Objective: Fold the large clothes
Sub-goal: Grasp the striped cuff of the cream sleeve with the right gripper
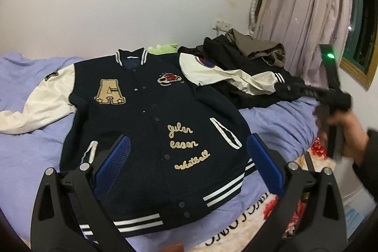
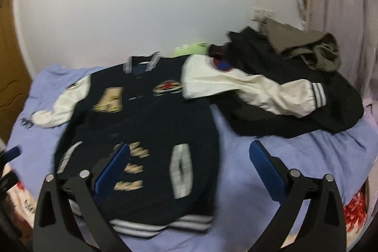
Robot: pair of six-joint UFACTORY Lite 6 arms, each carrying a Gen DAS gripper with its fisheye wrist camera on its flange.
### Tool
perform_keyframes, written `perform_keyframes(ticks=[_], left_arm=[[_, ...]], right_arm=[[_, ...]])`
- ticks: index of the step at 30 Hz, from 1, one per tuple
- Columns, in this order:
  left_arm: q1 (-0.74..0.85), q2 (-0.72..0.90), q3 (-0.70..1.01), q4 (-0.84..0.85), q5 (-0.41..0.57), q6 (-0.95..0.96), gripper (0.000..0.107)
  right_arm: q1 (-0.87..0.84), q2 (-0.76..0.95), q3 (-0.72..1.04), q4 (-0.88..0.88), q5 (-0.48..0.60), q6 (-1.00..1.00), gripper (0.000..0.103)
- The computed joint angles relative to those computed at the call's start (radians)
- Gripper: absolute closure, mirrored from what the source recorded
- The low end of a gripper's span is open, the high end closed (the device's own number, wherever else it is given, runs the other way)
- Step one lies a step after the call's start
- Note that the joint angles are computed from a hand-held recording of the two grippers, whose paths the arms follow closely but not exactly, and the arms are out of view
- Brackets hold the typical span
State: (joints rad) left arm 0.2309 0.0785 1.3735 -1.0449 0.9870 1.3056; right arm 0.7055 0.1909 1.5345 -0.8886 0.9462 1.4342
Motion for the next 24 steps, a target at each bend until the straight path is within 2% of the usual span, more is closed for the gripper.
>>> perform_keyframes(ticks=[3, 6, 11, 14, 16, 20, 21, 22, 24], left_arm=[[-0.027, 0.007, -0.071, -0.058, -0.033, 0.076, 0.01], [-0.063, 0.026, -0.15, -0.135, -0.088, 0.169, 0.01], [-0.127, 0.1, -0.235, -0.302, -0.197, 0.339, 0.01], [-0.143, 0.157, -0.247, -0.403, -0.224, 0.411, 0.01], [-0.148, 0.197, -0.232, -0.436, -0.229, 0.419, 0.01], [-0.153, 0.262, -0.212, -0.483, -0.258, 0.461, 0.01], [-0.15, 0.275, -0.201, -0.477, -0.258, 0.461, 0.01], [-0.148, 0.291, -0.189, -0.471, -0.264, 0.462, 0.01], [-0.142, 0.319, -0.165, -0.452, -0.274, 0.459, 0.01]], right_arm=[[-0.199, -0.119, -0.185, -0.028, -0.139, -0.024, 0.004], [-0.424, -0.149, -0.266, -0.034, -0.263, -0.091, 0.004], [-0.706, -0.047, -0.229, -0.066, -0.369, -0.212, 0.004], [-0.819, 0.054, -0.163, -0.097, -0.405, -0.256, 0.004], [-0.886, 0.138, -0.101, -0.041, -0.446, -0.338, 0.004], [-0.94, 0.276, 0.027, 0.122, -0.469, -0.53, 0.007], [-0.947, 0.321, 0.08, 0.21, -0.462, -0.617, 0.01], [-0.945, 0.377, 0.147, 0.266, -0.428, -0.67, 0.021], [-0.925, 0.469, 0.274, 0.269, -0.324, -0.679, 0.029]])
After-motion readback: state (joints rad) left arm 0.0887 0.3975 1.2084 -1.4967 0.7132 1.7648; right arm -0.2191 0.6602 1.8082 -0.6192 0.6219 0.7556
